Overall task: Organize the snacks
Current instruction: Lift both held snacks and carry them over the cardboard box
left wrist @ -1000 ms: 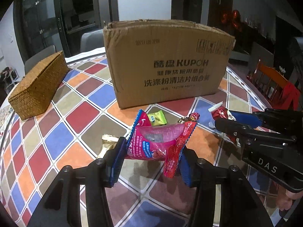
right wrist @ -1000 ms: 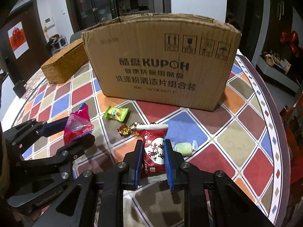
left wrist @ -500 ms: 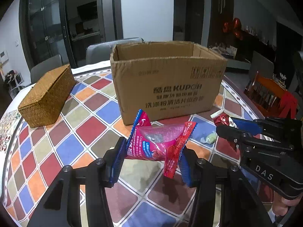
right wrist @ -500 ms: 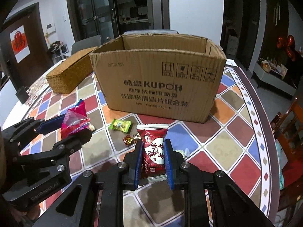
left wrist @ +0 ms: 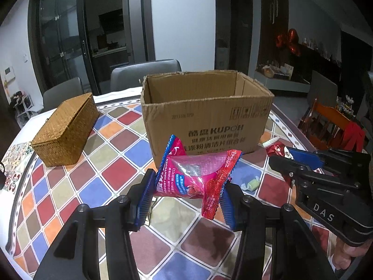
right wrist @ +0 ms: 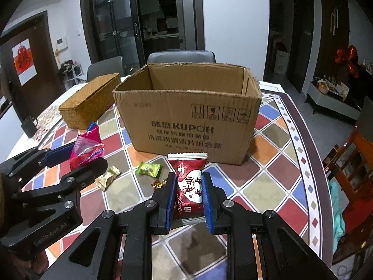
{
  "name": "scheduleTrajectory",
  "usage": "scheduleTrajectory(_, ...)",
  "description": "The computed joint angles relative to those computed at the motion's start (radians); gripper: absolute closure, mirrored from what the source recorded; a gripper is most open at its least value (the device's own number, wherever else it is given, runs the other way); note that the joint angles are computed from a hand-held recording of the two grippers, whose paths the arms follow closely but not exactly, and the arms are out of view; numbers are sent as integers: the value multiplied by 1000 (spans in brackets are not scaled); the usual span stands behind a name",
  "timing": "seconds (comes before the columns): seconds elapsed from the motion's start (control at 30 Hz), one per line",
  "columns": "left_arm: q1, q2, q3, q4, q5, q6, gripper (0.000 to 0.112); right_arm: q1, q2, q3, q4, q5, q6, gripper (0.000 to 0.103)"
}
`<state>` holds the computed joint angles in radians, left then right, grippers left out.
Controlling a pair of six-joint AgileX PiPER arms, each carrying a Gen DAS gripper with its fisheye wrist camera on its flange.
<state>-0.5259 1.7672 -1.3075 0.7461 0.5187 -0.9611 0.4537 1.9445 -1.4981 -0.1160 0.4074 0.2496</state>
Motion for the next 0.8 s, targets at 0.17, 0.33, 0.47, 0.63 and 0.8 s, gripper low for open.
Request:
scheduleTrajectory(0.17,-7,-15,-18,3,20,3,61,-1,-13,-8,-9,7,11,80)
scheduleTrajectory(0.33,-7,-19,-46,-14,38,27,61,-3,-25,-25,-22,19,23,80)
scheduleTrajectory(0.47,-7,-20,-70,-23,51,45,61,-6,-31,-44,-28,32,28,80)
scheduleTrajectory(0.63,-3,-18,-95,-34,55,68,61,-8,-39,-67,-33,47,27,80)
scheduleTrajectory(0.8,0,-12,-124,-47,66,88,61,-10,-46,-85,-39,58,34,80)
